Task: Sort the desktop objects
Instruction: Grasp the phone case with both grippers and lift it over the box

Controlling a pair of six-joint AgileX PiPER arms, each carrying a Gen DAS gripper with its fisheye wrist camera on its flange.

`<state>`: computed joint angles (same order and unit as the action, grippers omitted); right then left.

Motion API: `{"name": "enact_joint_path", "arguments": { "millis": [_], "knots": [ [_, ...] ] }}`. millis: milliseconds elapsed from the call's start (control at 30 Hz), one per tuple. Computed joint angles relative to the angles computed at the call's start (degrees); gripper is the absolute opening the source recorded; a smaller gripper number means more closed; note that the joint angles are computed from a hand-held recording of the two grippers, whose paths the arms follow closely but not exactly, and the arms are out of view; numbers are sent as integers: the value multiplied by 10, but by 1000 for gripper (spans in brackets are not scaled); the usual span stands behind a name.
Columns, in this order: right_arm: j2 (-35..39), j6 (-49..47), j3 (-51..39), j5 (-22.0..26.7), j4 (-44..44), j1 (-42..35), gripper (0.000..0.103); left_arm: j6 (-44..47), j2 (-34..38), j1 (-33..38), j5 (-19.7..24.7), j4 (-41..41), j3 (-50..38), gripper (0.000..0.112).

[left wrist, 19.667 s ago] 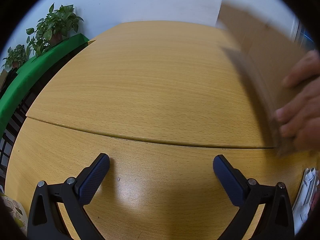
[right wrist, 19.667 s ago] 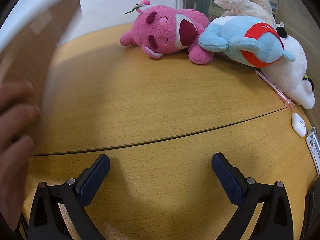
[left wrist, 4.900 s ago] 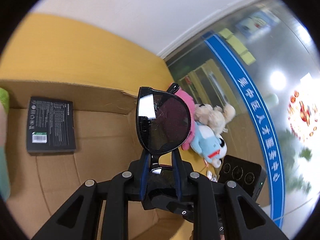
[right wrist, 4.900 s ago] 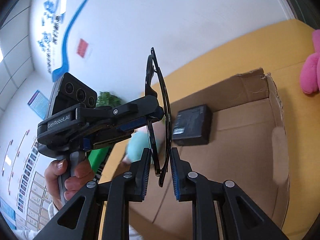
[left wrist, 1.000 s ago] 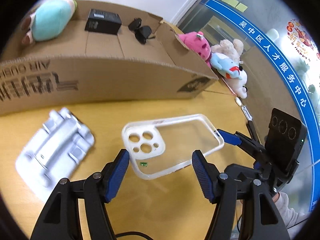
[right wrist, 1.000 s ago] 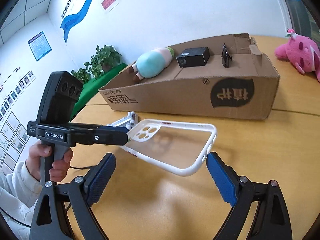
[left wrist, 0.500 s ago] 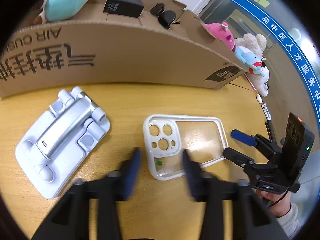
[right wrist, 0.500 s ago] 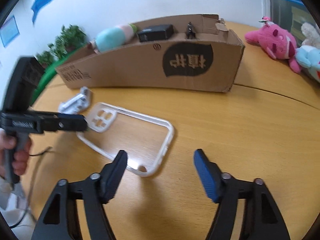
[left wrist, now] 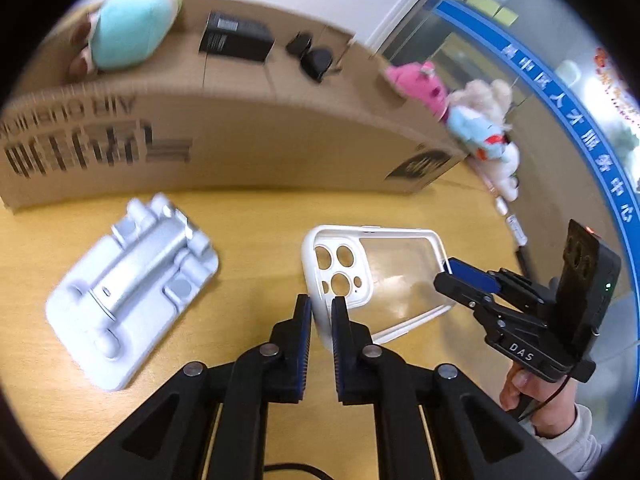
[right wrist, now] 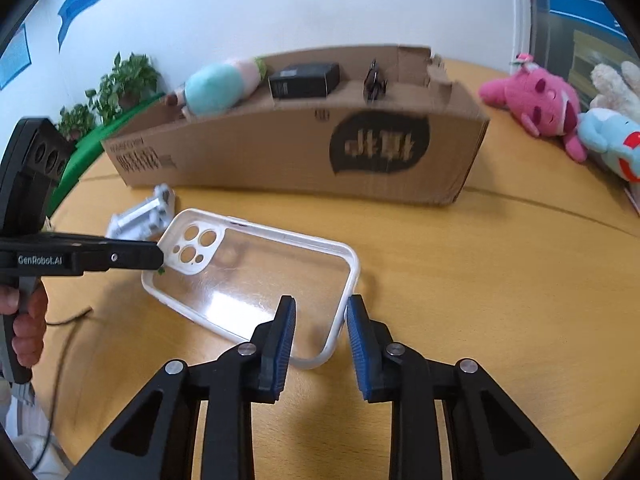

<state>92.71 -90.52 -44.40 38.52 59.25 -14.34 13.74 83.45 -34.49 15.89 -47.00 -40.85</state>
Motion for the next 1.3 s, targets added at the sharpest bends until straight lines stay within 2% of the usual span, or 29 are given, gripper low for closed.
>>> {"name": "enact_joint_path", "arguments": {
  "millis": [167, 367, 500, 567, 667, 833, 1000, 1167, 1300],
  "knots": [
    [-65, 12, -9, 22, 12, 2, 26, -166, -68, -4, 3, 179, -23, 9],
    [-127, 43, -64, 59, 39, 13, 26, -234, -123, 16, 41, 288, -85, 9],
    [-149, 68, -115, 46, 45, 50, 26, -252, -132, 37, 64, 338, -138, 9],
    [-148, 94, -153, 35, 32, 78, 26, -225, -137, 60, 73, 326, -158, 9],
    [-132, 132, -212, 19, 10, 121, 26, -139, -137, 117, 93, 261, -192, 9],
    [-94, 201, -288, -17, -29, 196, 26, -66, -118, 196, 126, 211, -239, 9],
    [-44, 273, -352, -53, -78, 272, 26, 28, -103, 271, 154, 131, -252, 9],
    [27, 333, -394, -62, -121, 319, 26, 66, -64, 323, 170, 105, -252, 9],
    [97, 372, -423, -44, -137, 328, 26, 87, -23, 341, 185, 93, -253, 9]
  ]
}}
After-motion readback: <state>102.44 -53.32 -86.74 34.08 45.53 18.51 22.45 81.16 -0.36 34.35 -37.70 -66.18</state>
